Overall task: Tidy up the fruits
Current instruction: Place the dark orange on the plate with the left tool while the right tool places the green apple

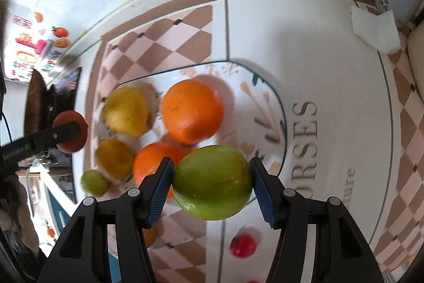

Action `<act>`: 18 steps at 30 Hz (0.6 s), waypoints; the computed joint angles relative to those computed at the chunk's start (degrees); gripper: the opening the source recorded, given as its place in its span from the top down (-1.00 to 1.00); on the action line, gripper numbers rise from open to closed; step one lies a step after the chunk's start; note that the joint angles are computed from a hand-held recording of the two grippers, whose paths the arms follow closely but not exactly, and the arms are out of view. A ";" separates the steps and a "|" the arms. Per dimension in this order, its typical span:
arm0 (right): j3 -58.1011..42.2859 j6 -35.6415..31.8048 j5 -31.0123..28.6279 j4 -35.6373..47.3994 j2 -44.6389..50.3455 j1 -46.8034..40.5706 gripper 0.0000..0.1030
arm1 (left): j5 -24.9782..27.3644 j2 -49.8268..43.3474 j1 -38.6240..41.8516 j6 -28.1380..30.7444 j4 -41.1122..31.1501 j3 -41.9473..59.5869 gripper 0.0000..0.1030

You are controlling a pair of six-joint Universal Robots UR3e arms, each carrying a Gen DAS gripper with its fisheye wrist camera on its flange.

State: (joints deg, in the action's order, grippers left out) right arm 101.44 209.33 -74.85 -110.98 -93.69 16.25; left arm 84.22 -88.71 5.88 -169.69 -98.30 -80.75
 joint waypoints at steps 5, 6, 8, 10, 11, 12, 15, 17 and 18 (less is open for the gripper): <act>-0.14 0.23 -0.63 -1.90 4.23 0.60 -0.19 | 1.78 -7.04 -1.98 -1.42 2.05 1.67 -0.02; -0.30 0.68 -0.70 -2.40 4.95 0.95 -0.19 | 1.85 -7.83 -2.04 -1.59 2.36 1.71 -0.02; -0.16 0.24 -0.50 -2.64 5.51 0.63 -0.19 | 1.85 -9.17 -2.19 -1.61 2.45 2.03 -0.03; -0.01 0.41 -0.31 -3.15 6.09 0.22 -0.20 | 1.69 -9.62 -2.01 -2.00 2.24 2.38 -0.03; 0.17 0.44 -0.25 -3.09 5.99 0.08 -0.20 | 1.47 -9.81 -1.84 -2.04 2.12 2.49 -0.03; 0.15 0.41 -0.26 -2.75 6.10 -0.11 -0.20 | 1.24 -9.98 -1.58 -2.01 1.91 2.59 -0.03; 0.56 0.30 -0.22 -2.30 4.98 -0.58 -0.49 | 0.63 -9.71 -0.81 -1.93 1.47 2.33 -0.23; -1.13 0.81 -1.53 -1.08 5.06 0.30 -0.63 | 0.87 -9.37 -0.72 -1.74 1.58 2.17 -0.64; -1.82 0.72 -1.72 -0.08 4.88 0.45 -0.68 | 0.89 -9.13 -0.69 -1.66 1.57 2.06 -0.66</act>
